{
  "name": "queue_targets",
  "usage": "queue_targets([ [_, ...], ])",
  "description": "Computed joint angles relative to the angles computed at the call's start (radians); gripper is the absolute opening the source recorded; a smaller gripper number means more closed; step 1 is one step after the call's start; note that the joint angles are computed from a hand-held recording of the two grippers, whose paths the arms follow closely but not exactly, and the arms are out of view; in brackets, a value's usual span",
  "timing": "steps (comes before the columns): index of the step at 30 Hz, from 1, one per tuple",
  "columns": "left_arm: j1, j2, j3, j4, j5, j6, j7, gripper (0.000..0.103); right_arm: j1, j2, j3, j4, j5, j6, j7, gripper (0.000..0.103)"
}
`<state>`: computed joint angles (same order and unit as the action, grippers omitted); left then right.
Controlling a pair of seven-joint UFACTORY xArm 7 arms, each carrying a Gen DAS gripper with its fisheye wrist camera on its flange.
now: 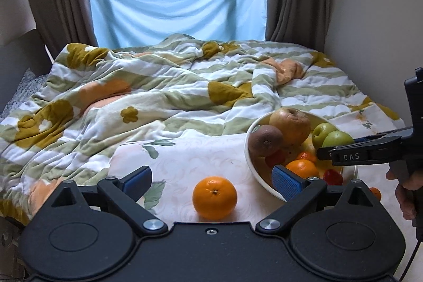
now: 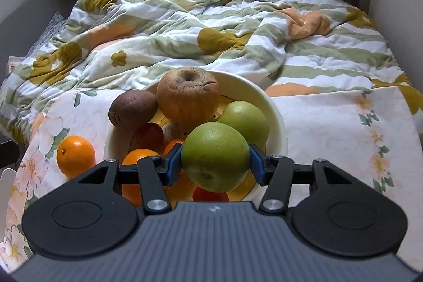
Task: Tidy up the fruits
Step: 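Lower the green pomelo into the bowl and open the right tool, then move the left tool toward the last orange while the right tool moves toward the mandarin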
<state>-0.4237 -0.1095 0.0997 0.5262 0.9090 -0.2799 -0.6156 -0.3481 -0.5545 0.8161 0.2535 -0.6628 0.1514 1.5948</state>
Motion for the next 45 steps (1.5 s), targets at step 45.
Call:
queue_targets([
  [45, 0.052, -0.277, -0.279, -0.248, -0.667, 0.008, 0.381, 0.099, 0.726, -0.445, -0.236, -0.057, 0.246, 0.633, -0.029, 0.103],
])
